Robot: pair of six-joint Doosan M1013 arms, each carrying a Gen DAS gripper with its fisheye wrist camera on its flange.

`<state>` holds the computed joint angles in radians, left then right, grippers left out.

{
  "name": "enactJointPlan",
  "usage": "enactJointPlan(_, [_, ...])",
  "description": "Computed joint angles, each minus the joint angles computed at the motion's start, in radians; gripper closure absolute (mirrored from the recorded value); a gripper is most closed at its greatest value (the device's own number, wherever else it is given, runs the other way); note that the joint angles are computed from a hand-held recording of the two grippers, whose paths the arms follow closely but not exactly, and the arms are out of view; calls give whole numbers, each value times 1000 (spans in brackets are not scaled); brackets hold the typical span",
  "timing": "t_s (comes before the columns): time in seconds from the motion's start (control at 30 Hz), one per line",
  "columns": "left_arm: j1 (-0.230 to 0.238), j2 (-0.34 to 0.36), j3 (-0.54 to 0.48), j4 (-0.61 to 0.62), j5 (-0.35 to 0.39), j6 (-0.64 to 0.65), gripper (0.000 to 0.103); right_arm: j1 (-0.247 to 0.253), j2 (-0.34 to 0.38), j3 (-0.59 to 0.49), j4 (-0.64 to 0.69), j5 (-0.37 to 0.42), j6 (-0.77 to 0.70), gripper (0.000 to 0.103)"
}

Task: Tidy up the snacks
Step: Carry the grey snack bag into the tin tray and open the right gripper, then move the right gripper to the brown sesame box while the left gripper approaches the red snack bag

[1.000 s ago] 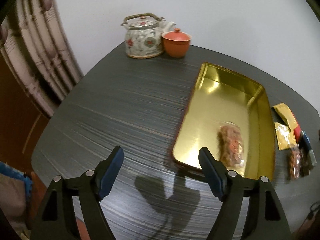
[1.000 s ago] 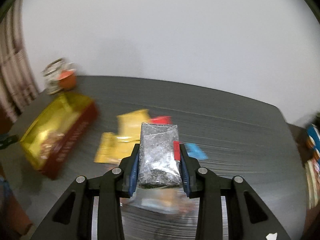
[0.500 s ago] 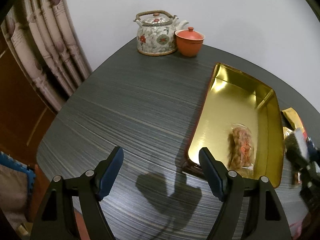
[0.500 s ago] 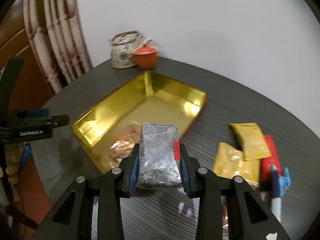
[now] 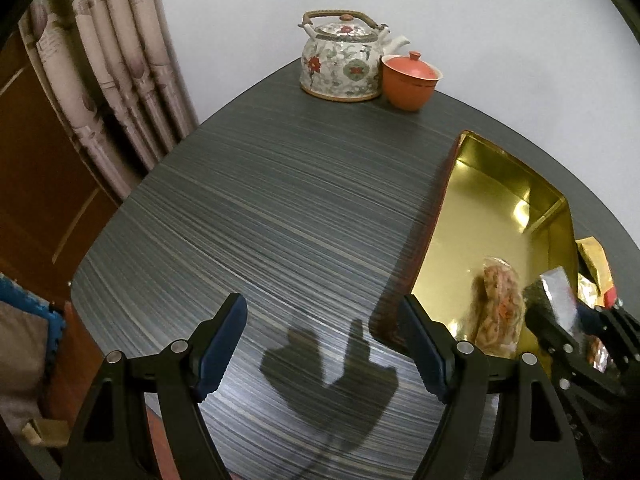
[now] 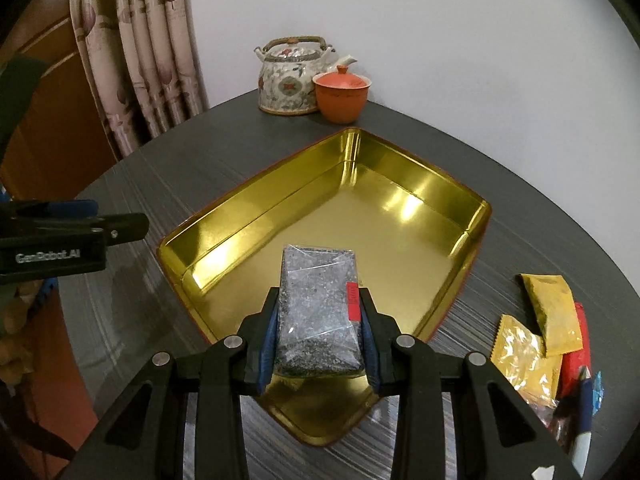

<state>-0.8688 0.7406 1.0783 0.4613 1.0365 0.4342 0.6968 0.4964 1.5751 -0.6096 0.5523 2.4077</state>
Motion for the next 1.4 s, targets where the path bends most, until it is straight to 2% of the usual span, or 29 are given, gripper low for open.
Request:
enactJointPlan(0.4, [4, 2, -3, -26, 3, 12, 25, -7, 25, -13, 41, 31, -26, 70])
enactJointPlan(0.67, [1, 5, -8, -25, -2, 35, 25, -10, 25, -11, 37, 36, -11, 65])
enactJointPlan(0.77, [2, 4, -7, -26, -4, 36, 25, -9, 15, -3, 8, 23, 19, 60])
enactJointPlan(0.9, [2, 4, -7, -26, -3, 39, 25, -4, -4, 13, -38, 1, 70, 53])
enactJointPlan(1.23, [-2, 4, -10, -16, -3, 53, 25, -7, -102, 125, -139, -49, 238, 52])
enactJointPlan(1.4, [-5, 5, -12, -13, 3, 55, 25, -11, -189, 229, -250, -13, 379, 49])
